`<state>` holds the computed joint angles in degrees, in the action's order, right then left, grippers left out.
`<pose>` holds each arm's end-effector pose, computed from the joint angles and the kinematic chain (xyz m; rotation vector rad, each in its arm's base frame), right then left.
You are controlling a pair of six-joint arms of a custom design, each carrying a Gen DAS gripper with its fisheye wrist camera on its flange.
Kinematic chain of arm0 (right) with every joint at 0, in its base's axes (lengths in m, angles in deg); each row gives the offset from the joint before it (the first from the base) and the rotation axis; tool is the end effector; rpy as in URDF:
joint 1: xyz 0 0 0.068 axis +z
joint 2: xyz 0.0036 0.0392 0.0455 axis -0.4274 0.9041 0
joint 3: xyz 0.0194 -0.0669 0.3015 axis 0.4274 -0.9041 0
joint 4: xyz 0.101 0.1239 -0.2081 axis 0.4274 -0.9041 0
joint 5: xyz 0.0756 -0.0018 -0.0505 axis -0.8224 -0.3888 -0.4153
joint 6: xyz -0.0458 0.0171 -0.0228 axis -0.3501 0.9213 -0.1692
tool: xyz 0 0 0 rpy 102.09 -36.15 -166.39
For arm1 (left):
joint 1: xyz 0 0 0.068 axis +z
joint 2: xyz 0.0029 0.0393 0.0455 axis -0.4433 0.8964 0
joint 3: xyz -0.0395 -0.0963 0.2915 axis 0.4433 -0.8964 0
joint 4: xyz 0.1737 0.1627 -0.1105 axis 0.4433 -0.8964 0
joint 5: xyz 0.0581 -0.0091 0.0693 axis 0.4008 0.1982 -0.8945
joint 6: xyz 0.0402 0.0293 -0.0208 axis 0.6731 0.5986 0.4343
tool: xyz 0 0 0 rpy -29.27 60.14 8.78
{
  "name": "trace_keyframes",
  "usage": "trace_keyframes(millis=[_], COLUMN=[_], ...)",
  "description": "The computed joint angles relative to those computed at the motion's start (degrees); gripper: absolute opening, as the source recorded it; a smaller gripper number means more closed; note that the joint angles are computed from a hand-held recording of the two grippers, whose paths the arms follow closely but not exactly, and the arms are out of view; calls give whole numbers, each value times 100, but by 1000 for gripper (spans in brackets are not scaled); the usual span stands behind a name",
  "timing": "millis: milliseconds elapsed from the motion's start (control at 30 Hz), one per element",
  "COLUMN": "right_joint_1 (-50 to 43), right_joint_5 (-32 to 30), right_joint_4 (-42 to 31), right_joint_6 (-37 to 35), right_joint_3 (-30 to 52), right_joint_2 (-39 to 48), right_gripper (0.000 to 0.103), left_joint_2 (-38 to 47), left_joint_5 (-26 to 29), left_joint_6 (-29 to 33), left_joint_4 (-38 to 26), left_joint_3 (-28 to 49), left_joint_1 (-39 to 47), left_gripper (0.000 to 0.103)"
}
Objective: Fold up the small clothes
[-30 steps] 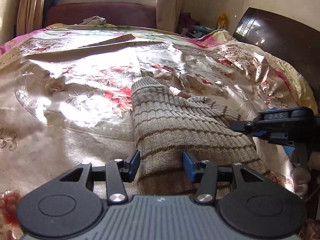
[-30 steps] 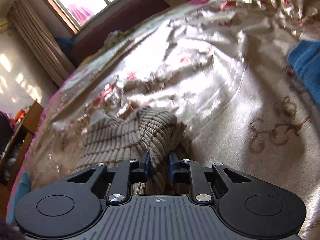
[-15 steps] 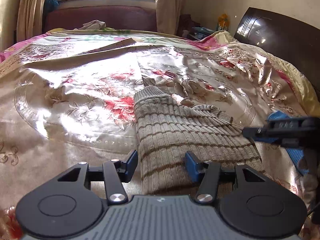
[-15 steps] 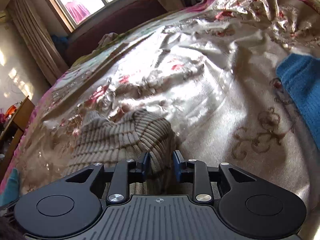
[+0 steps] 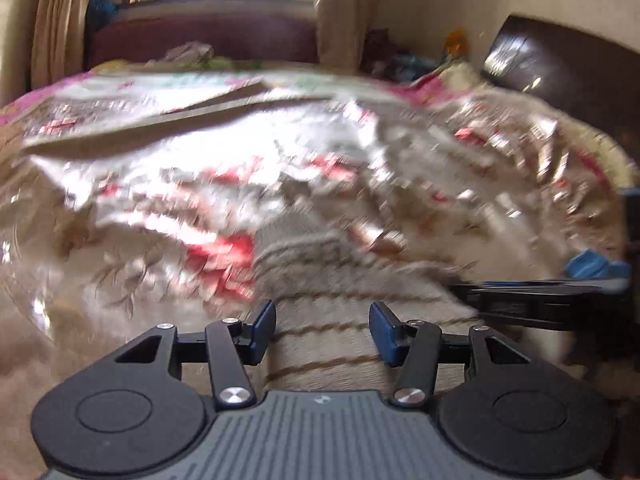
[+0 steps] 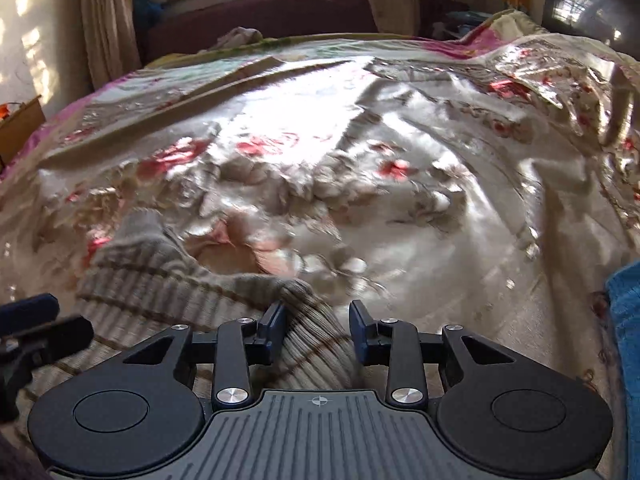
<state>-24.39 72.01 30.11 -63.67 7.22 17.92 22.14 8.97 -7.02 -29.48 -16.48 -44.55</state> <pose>0.2812 0.0091 0.0938 -0.1207 2.3678 0.1416 0.2369 -0.0749 0.1118 0.0033 2.3018 -0.2115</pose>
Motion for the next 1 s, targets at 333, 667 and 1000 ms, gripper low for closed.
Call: trace_keyframes(millis=[333,667,1000], right_joint_1=[-644,-1955,-2053], right_joint_5=[-773,-2584,-2731], right_joint_4=[-17,-2110,-1746], right_joint_6=[415,-652,-527], right_joint_3=[-106,-1197,-1438], right_joint_2=[3,-2340,-1671], right_gripper=[35,66,70], left_joint_2=[-212,-2974,-2245], left_joint_5=[-18,1204,1221], left_joint_6=[-11,-206,-462], left_joint_4=[-134,-1796,-1243], left_joint_3=[-188,-1260,-1366], left_joint_1=[87,674,459], left_gripper=[59,60,70])
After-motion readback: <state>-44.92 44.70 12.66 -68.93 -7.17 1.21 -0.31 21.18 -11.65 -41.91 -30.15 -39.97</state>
